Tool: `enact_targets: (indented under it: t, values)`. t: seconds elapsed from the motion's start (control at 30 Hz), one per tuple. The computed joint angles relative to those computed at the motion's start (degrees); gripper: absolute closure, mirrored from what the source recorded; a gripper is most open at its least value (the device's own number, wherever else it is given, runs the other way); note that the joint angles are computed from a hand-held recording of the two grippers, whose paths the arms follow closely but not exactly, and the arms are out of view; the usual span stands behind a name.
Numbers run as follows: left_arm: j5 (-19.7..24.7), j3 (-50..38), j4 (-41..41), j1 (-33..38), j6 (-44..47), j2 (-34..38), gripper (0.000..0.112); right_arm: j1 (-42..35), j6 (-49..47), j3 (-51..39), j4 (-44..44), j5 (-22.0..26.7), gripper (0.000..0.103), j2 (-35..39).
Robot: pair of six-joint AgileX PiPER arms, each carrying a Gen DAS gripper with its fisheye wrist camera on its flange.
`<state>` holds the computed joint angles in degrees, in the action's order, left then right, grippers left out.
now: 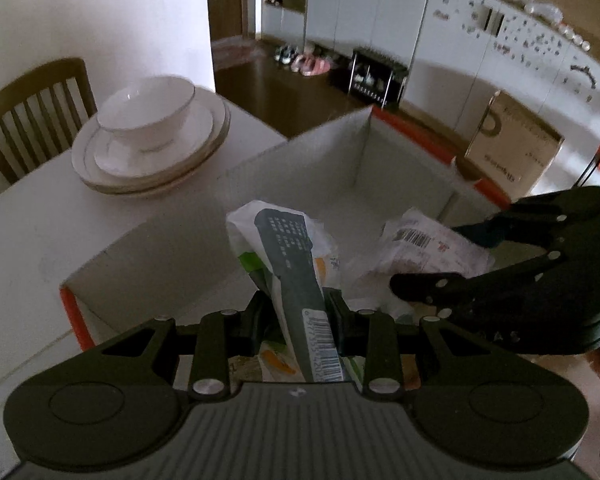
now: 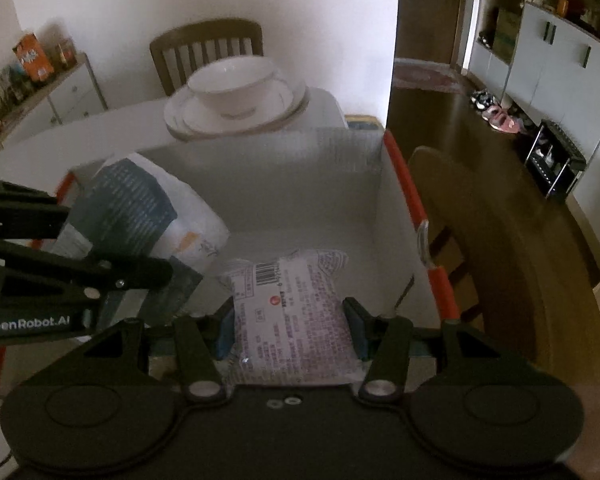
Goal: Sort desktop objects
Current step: 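Lower both packets into the red box and open both tools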
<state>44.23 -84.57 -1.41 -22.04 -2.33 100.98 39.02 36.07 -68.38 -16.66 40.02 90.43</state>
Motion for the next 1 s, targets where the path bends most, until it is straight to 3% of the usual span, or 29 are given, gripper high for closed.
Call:
enact_targets:
  t: [0.53,0.87,1.0]
  values:
    - [5.5,-3.3,-3.3,1.5,2.8,4.4,0.081,-0.8,-9.0,-1.6,5.1,1.9,0.049,3.4]
    - [4.7,-2.7,0.6,0.8,-1.0,2.8,0.052,0.3,-7.8,-2.1,1.6,2.8,0.04,3.2]
    - [3.5,-0.8,-1.5,1.8,-0.2,0.4,0.051,0.5,-7.5,-1.3,0.9,2.4,0.032,1.0]
